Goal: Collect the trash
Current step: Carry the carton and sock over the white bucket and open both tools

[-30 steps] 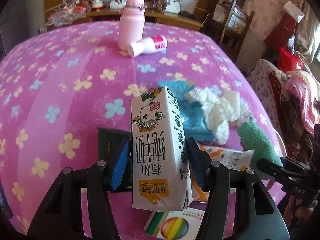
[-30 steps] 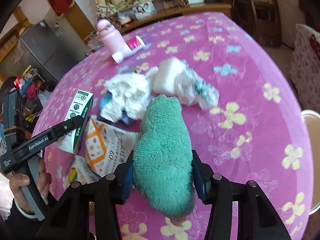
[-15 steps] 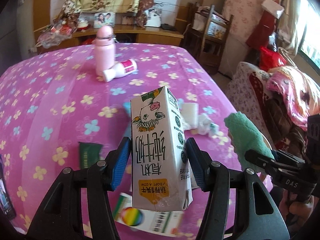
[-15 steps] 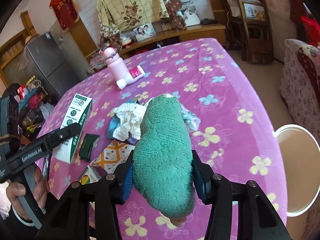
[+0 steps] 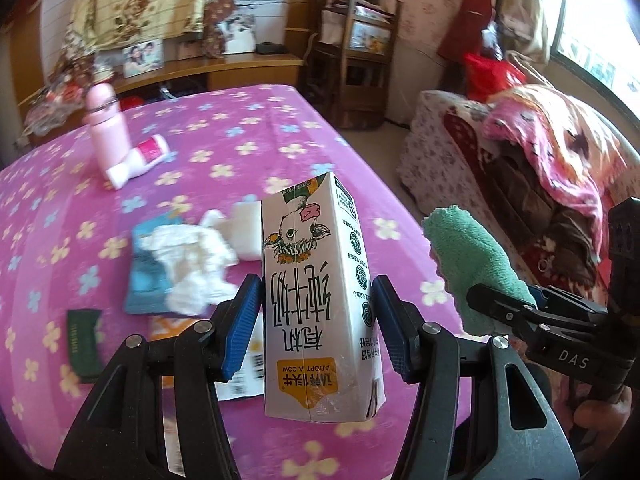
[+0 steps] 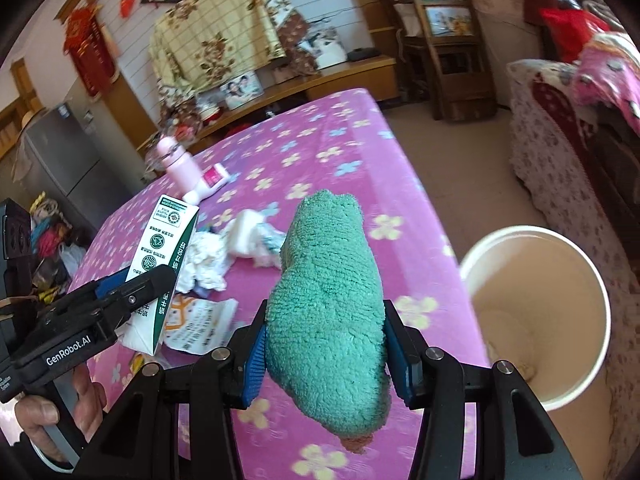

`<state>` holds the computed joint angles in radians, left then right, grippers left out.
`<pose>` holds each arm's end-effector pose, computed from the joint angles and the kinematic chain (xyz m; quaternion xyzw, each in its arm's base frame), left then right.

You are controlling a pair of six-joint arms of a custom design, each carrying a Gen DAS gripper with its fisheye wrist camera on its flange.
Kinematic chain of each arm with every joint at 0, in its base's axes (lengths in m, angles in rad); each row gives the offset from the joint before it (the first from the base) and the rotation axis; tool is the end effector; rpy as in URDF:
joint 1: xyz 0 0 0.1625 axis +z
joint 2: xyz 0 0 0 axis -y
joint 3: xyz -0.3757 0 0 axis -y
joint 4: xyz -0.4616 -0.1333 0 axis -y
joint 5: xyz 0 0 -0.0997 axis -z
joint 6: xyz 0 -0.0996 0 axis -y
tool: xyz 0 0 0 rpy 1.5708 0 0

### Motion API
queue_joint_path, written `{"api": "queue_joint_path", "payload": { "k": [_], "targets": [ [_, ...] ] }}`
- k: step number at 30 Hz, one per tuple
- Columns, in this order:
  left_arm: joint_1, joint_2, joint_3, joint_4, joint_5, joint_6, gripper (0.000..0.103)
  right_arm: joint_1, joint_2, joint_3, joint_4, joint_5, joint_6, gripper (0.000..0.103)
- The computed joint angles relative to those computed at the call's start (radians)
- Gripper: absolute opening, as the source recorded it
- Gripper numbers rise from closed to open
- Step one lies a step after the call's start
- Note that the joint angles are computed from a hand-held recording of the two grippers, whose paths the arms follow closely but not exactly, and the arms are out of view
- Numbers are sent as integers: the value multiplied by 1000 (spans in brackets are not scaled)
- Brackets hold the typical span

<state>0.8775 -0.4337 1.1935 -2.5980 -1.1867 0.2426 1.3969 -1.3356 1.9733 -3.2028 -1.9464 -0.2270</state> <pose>-0.3775 -0.7214 -0.0603 0.4161 0.8797 -0.1698 0.1551 -0.0069 -0.5983 0.2861 -0.0661 -0.8655 0.4265 0.2541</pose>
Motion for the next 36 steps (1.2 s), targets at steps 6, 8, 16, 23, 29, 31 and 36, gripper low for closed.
{"api": "queue_joint_path", "payload": {
  "k": [6, 8, 16, 23, 29, 31, 36],
  "targets": [
    [-34, 51, -34, 31, -30, -3, 55, -56, -86, 64, -12, 8, 38, 50],
    [-45, 70, -46, 41, -38, -4, 55, -75, -111, 80, -15, 9, 48, 50],
    [-75, 167, -137, 119, -82, -24, 55, -153, -185, 124, 1, 15, 88, 50],
    [-89, 260, -241, 204, -122, -46, 55, -228, -224, 138, 35, 25, 126, 50],
    [-97, 344, -337, 266, -139, -68, 56, -276, -234, 141, 54, 38, 146, 50],
    [-99, 362, -358, 276, -144, -73, 56, -287, -232, 138, 57, 37, 152, 50],
    [-100, 392, -394, 289, -167, -94, 56, -309, -227, 128, 82, 17, 179, 54]
  ]
}}
